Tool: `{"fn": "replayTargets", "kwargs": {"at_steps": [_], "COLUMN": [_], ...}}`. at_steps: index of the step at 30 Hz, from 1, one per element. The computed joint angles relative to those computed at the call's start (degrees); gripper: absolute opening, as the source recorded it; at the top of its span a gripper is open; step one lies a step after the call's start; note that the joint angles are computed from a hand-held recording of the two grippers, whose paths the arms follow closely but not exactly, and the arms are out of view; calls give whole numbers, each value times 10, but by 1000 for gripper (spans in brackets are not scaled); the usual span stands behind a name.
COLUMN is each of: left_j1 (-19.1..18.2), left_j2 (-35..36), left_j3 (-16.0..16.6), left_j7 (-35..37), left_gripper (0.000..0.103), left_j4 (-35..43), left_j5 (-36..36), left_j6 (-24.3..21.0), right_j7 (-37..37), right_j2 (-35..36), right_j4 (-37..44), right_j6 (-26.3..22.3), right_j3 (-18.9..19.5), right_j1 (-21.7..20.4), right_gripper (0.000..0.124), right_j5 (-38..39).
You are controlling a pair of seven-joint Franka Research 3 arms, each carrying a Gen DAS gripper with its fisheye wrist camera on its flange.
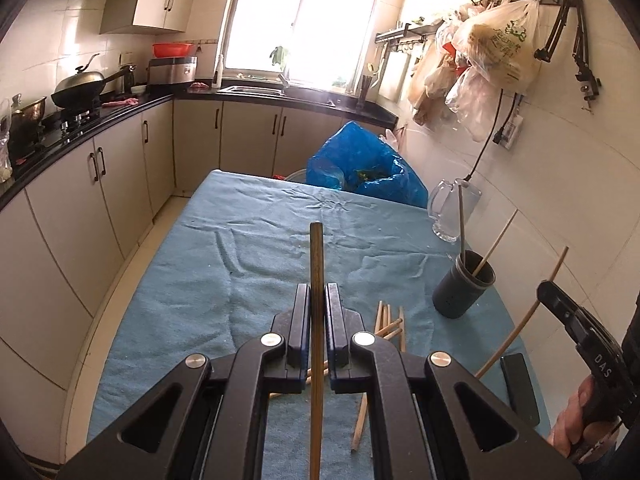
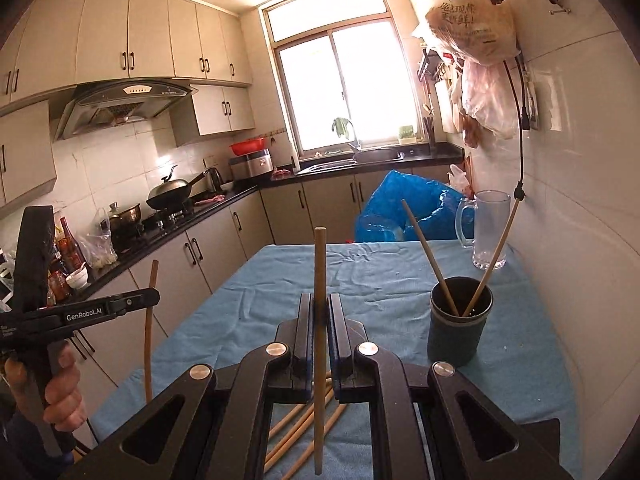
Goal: Organize utensils
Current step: 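Lift both chopsticks upright and carry them over the black cup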
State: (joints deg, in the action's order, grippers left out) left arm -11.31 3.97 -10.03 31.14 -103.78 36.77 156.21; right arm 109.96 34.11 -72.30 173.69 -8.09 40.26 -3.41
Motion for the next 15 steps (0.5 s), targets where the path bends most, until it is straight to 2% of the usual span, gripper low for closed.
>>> {"fn": "replayTargets", "kwargs": {"at_steps": [13,15], "left_j1": [-15,-20], "left_j2": [19,26], "left_j3": [-6,-6], "left_j7": [29,32], "left_gripper": [6,6], "left_j4": [38,50], "left_j5": [-3,-1], "left_j6": [-7,-12], "right_j7": [22,30], "right_j2": [-37,-43], "right_j4": [-60,-70], "right_j6": [44,51], "right_j3": [-25,-41], "right_j1": [9,19], "right_gripper": [7,7], "right_j5": [13,15]}}
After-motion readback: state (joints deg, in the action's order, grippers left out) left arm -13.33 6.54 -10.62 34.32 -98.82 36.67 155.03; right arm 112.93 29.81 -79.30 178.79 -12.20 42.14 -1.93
